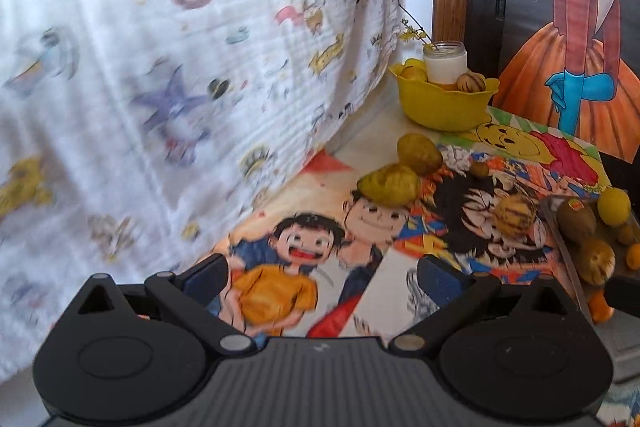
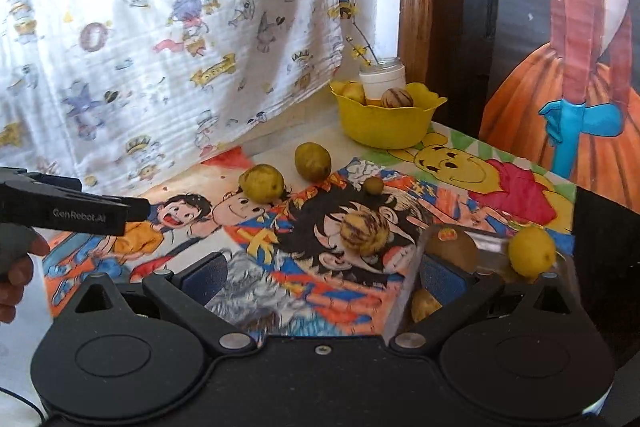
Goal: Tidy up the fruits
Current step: 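Lift both tools away from the tray toward the remaining fruit, then grasp the yellow pear with the left tool while the right tool grasps the striped pepino melon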
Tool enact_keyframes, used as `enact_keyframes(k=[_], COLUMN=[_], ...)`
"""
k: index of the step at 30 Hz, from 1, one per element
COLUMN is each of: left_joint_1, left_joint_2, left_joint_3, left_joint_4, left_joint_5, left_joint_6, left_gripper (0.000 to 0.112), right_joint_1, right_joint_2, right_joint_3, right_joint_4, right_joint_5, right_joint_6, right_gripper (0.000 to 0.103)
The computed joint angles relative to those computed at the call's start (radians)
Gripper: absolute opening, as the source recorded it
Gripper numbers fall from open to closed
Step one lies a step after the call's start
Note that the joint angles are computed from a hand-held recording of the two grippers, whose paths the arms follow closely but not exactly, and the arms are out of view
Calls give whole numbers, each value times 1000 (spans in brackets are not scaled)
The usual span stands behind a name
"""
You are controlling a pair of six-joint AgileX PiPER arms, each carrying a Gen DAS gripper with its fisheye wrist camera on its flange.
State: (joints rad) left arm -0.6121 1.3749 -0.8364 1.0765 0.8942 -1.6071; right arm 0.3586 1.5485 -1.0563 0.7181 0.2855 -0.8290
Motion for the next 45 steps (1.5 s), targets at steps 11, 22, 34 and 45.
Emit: enact_keyframes(k=[11,22,34,45], left_joint_1=[198,328,376,395], left_joint_2=[241,446,581,636], left_joint_3=[-142,-242,-351,-415], left_joint_4=[116,463,532,383], left_joint_5=[-159,-425,-526,-554], left_joint_6=[-40,-252,-225,-79], left_gripper=[103,102,102,102], right_joint_1=[28,24,18,24], right_joint_2=[291,560,647,681], right_joint_3=[-260,-513,-597,-658], right_joint_4=[-207,-316,-289,-364], right_joint_5=[-30,13,29,74], right_joint_6=[248,381,361,417], right_gripper=[102,98,92,82])
